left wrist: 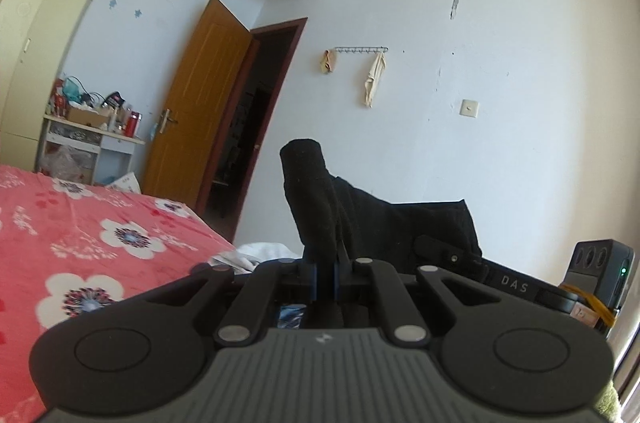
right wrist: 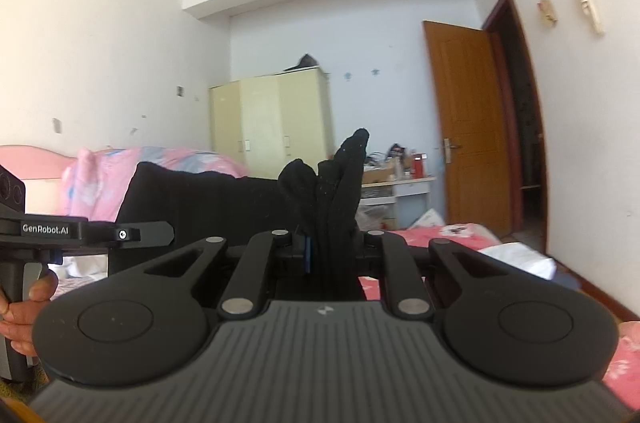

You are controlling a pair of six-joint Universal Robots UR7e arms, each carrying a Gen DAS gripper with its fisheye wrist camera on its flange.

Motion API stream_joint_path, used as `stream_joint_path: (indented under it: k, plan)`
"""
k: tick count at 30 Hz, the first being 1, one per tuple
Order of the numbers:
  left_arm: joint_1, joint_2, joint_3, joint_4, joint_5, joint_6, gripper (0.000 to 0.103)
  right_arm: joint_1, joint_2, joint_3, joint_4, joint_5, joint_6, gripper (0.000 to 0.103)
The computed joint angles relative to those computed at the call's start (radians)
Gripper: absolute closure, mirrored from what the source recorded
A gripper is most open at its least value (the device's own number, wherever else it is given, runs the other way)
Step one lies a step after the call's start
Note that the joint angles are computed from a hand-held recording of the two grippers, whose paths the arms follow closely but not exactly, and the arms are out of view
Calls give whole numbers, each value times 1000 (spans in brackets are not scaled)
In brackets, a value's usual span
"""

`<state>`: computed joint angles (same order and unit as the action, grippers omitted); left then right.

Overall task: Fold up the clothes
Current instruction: 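Carry the held black shirt with both grippers toward the blue-beige stack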

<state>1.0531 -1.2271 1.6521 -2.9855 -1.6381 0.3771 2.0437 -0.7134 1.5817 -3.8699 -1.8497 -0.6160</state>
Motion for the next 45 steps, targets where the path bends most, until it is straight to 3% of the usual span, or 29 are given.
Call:
stream_joint_path:
  k: [13, 26, 33, 45]
  plan:
    - [33, 148, -93, 36, 39, -28, 95, -109, -35, -12, 50, 26, -8, 91]
    - [90, 284, -265, 109, 76, -53, 95, -187, 50, -143, 188, 74, 42, 91]
    - [144, 390, -412, 192, 131, -74, 95, -219, 148, -330, 383, 54, 19, 91]
    - [233, 594, -697, 413, 224, -113, 91, -279, 369, -727, 809, -61, 0, 88]
